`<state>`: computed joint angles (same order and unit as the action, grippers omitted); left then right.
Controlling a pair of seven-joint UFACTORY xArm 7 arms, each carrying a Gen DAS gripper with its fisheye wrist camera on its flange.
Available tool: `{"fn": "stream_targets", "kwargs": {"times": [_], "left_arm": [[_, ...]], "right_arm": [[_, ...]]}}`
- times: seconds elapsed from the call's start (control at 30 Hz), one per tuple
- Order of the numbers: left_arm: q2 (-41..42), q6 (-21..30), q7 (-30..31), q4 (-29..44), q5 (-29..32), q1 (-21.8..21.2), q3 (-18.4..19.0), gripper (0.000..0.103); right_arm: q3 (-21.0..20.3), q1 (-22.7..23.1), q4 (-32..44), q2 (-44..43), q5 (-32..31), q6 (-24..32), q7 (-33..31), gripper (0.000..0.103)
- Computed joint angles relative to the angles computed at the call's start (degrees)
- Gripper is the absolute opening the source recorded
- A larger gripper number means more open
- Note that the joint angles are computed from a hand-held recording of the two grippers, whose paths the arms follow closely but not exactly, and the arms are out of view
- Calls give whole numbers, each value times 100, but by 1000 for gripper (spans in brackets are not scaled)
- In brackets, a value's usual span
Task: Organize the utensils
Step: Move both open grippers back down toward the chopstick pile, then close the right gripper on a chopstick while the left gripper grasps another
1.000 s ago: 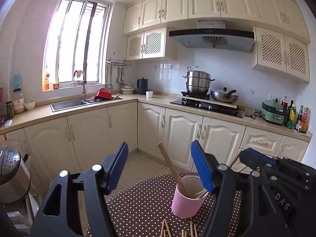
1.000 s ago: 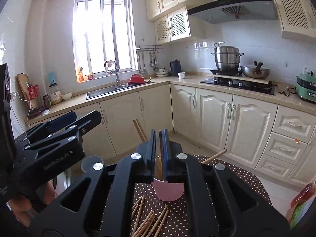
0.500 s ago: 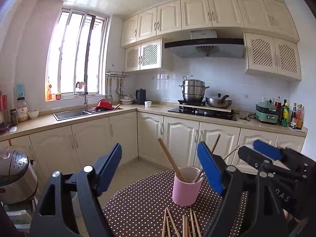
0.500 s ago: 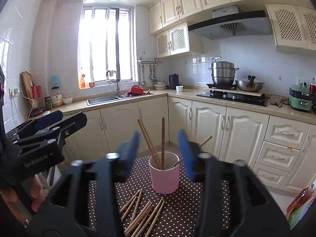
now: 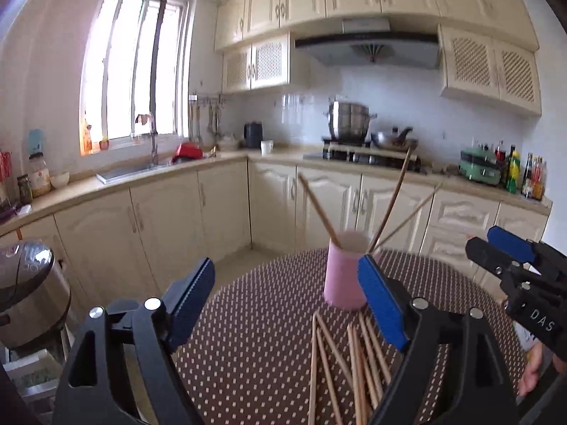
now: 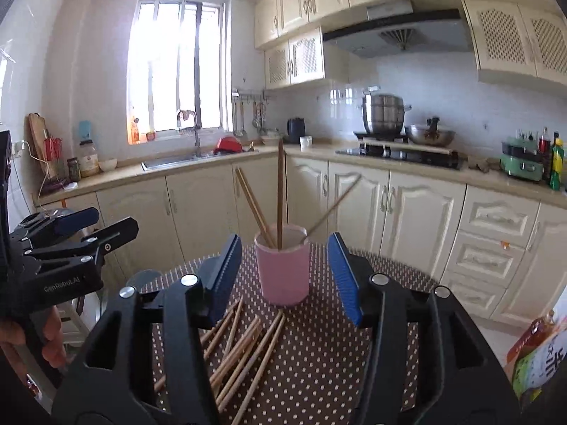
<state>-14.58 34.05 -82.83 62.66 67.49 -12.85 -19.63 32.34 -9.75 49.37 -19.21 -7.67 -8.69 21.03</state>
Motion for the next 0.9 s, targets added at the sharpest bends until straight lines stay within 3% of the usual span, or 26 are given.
{"fn": "stream_targets", "kwargs": {"times": [0.27,0.4,0.57,0.67,0.9], "left_arm": [[631,61,1597,-136,-1602,-284,408,81],[1072,222,2376,-22,-2441,-440,603,81],[1587,502,2854,302,-2873,-620,821,81],[1785,435,3050,444,-3024,-698,959,81],[2287,632,3388,1029,-3175,-846,1212,81]], "right_arm": [[-153,270,-22,487,-336,724,365,51],[-538,783,71,822,-391,1101,352,51],[-1116,1570,378,1251,-125,1727,14,51],[-1359,1864,567,1474,-29,2084,-180,51],[-1794,2315,969,1916,-400,2551,65,51]]}}
